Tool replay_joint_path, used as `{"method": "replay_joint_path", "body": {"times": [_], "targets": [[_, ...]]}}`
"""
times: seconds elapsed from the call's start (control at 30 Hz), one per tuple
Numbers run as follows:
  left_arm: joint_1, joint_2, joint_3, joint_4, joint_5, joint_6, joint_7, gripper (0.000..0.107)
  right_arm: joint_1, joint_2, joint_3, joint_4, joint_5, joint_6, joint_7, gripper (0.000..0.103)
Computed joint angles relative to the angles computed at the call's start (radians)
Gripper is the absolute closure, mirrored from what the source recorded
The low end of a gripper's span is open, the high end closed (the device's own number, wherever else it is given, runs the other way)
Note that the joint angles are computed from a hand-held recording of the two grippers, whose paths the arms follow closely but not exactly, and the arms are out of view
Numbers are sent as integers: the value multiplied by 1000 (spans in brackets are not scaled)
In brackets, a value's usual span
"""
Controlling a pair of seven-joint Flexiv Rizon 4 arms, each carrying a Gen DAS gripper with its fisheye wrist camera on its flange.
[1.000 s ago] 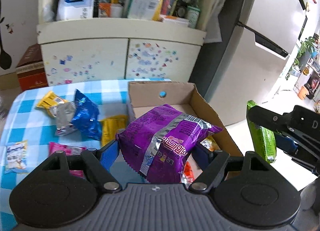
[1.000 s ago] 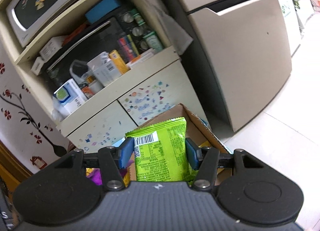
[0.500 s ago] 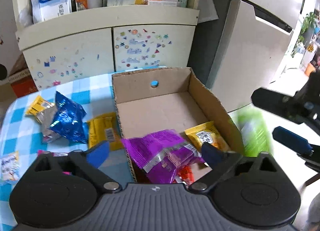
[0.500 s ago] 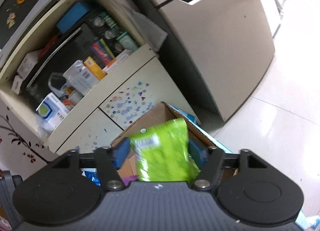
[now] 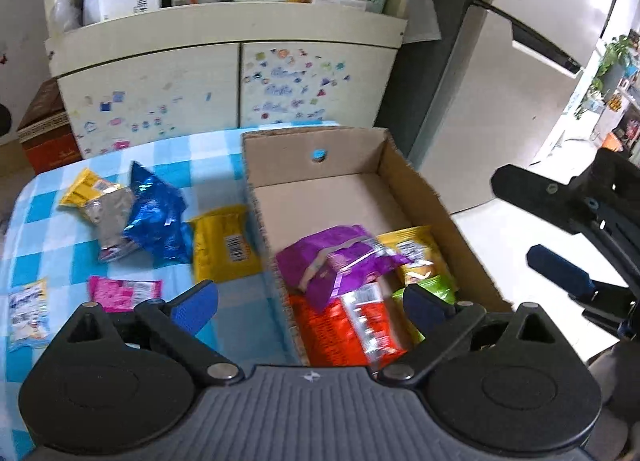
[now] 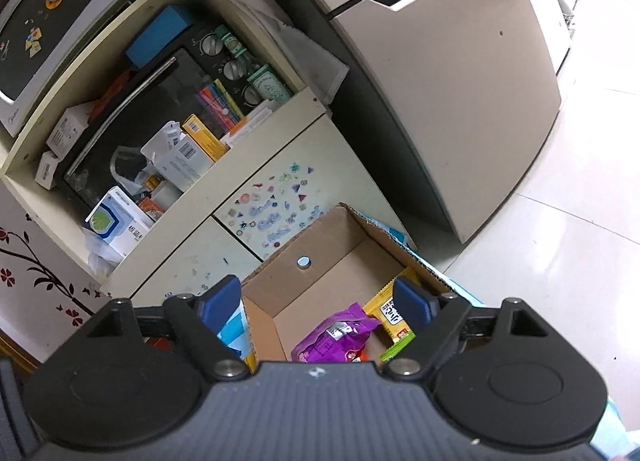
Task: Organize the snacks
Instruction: 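Move both tools back over the white Ameria bag and pink bag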
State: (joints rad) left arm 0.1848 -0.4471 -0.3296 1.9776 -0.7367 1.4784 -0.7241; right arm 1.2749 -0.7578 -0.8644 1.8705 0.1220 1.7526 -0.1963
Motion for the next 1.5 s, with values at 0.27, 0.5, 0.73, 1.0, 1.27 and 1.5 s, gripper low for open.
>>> {"method": "replay_joint_path", "body": {"times": [0.27, 0.5, 0.73, 1.0, 1.27, 1.5], "targets": [[0, 20, 62, 14, -1, -15, -39, 6, -27, 15, 39, -19, -68, -56, 16, 19], [4, 20, 136, -1, 55, -51, -97, 6, -79, 22, 106, -43, -126, -42, -7, 19], [27, 11, 204, -30, 124, -67, -104, 6, -117, 18, 162, -80, -172, -21, -105, 18], [59, -27, 299, -117, 205, -178, -213, 6, -115, 5, 182, -115, -206, -23, -218, 18], [112, -85, 323, -205, 251, -229, -263, 6, -165, 5, 276, -159, -217, -21, -307, 18], [134, -140, 332, -264, 252, -289, -318, 6, -252, -3, 415, -216, -267, -21, -384, 18]]}}
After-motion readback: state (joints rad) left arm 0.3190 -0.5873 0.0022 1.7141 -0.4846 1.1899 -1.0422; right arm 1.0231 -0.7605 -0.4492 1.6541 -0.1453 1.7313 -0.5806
